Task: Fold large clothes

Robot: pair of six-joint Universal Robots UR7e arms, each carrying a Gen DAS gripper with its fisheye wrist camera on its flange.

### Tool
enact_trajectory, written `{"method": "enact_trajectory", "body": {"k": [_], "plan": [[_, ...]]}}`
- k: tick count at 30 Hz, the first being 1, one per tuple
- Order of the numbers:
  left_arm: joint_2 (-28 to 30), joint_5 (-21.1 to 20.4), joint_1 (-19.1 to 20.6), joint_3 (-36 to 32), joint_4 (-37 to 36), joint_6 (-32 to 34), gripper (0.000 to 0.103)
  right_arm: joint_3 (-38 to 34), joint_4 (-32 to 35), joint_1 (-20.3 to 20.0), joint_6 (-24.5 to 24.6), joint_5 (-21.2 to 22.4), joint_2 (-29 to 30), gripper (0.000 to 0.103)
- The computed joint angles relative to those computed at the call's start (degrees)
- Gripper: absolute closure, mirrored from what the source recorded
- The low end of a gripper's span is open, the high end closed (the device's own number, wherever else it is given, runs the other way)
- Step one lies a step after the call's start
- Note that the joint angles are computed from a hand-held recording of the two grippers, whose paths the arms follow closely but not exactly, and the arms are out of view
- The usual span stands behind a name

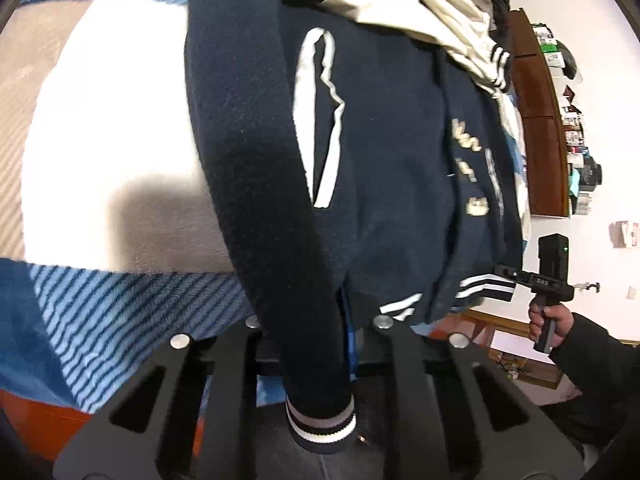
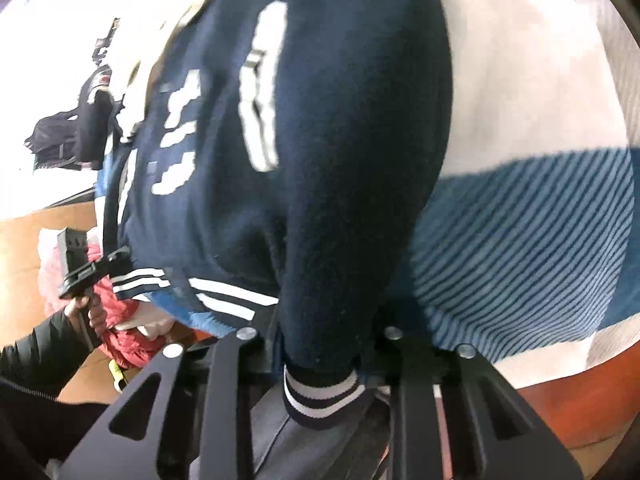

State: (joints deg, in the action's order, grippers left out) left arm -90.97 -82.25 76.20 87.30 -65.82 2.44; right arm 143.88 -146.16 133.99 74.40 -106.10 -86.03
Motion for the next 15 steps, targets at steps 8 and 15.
{"method": "enact_trajectory", "body": {"k": [8,15], "plan": [[2.2,-5.6,-3.9,-6.1,3.9,-1.9,0.091,-4.9,1.7,1.9,5.8,-0.9,-0.1,0.086],[6.1,-6.2,-6.9,-15.2,7.7,-7.5,0.092,-8.8,4.2,3.5,11.0,-3.2,-3.1,0.086]]}}
